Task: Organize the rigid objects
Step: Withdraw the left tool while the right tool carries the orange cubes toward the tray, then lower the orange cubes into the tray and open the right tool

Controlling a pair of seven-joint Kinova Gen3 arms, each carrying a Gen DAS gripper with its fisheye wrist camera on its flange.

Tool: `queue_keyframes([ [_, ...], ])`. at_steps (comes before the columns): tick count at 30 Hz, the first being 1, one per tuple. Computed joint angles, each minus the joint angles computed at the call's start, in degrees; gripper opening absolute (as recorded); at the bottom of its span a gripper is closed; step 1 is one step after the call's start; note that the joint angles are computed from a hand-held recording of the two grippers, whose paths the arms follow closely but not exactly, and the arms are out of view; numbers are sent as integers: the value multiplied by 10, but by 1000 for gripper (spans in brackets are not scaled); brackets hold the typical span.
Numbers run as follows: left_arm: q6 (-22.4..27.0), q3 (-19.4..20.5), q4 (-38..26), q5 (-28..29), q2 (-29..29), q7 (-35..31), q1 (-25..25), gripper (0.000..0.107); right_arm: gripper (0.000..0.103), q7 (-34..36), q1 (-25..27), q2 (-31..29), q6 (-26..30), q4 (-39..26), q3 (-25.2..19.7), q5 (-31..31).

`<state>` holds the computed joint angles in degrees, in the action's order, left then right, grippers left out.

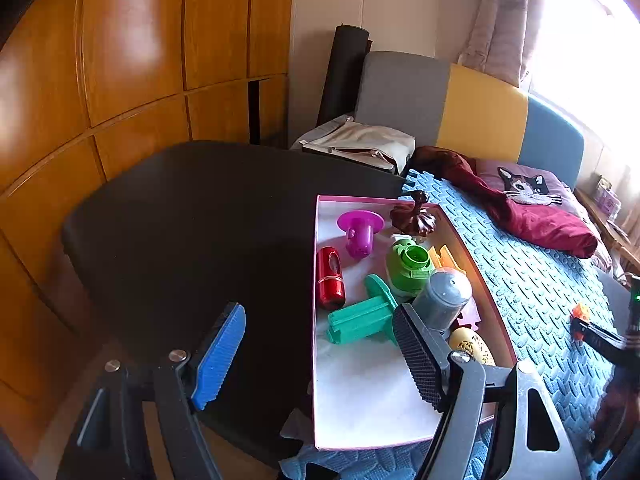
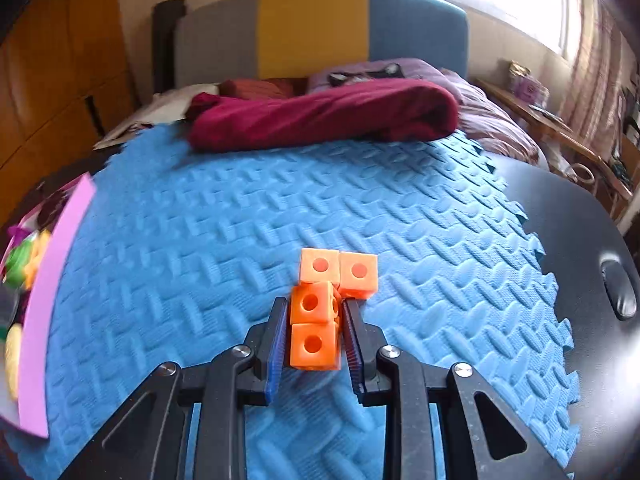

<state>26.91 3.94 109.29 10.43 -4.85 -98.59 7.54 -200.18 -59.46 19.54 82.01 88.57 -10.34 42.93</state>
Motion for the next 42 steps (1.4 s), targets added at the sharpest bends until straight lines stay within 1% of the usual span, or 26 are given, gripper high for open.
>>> queue_keyframes([
  [2,2,-3,-1,6,0,-7,1,77,26,16,0,9,7,-12,0,-1],
  [4,-1,-5,2,12,-2,-12,1,77,26,12,-1,7,3,-9,2,-1],
  [10,-3,-1,4,2,-5,-5,-2,77,26,15,0,6,2,-6,4,-1],
  [14,-6,-3,7,-1,-8,-3,-2,77,26,14,-12,17,23,-25,4,1],
  [18,-7,-4,10,-4,-10,-1,-4,77,26,-6,-36,19,23,-36,3,25],
  [22,-6,-5,10,-8,-8,6,-7,77,26,10,-59,26,19,-69,3,64],
  [25,-5,-5,9,-11,-6,11,-9,77,26,44,-73,34,-1,-101,6,97],
  [28,-6,-8,9,-8,-5,11,-11,77,26,99,-80,44,-45,-137,8,117],
  [31,-8,-11,7,-10,-3,20,-18,77,26,167,-110,65,-96,-186,50,106],
  [32,-7,-12,6,-10,-1,22,-20,77,26,190,-114,72,-112,-202,56,98],
  [33,-8,-14,5,-11,0,25,-23,77,26,214,-110,81,-126,-220,51,94],
  [34,-10,-15,5,-11,0,28,-26,77,26,237,-101,92,-138,-239,36,95],
  [35,-12,-16,4,-13,1,32,-29,77,26,260,-98,104,-145,-259,32,89],
  [36,-11,-18,3,-13,2,34,-32,77,26,284,-88,118,-151,-282,17,87],
  [39,-12,-20,2,-13,4,39,-38,77,26,354,-65,162,-152,-352,-12,66],
  [40,-12,-22,2,-12,5,38,-39,77,26,377,-59,177,-153,-376,-16,52],
  [42,-13,-23,2,-11,6,37,-42,77,26,416,-51,196,-169,-401,-5,5],
])
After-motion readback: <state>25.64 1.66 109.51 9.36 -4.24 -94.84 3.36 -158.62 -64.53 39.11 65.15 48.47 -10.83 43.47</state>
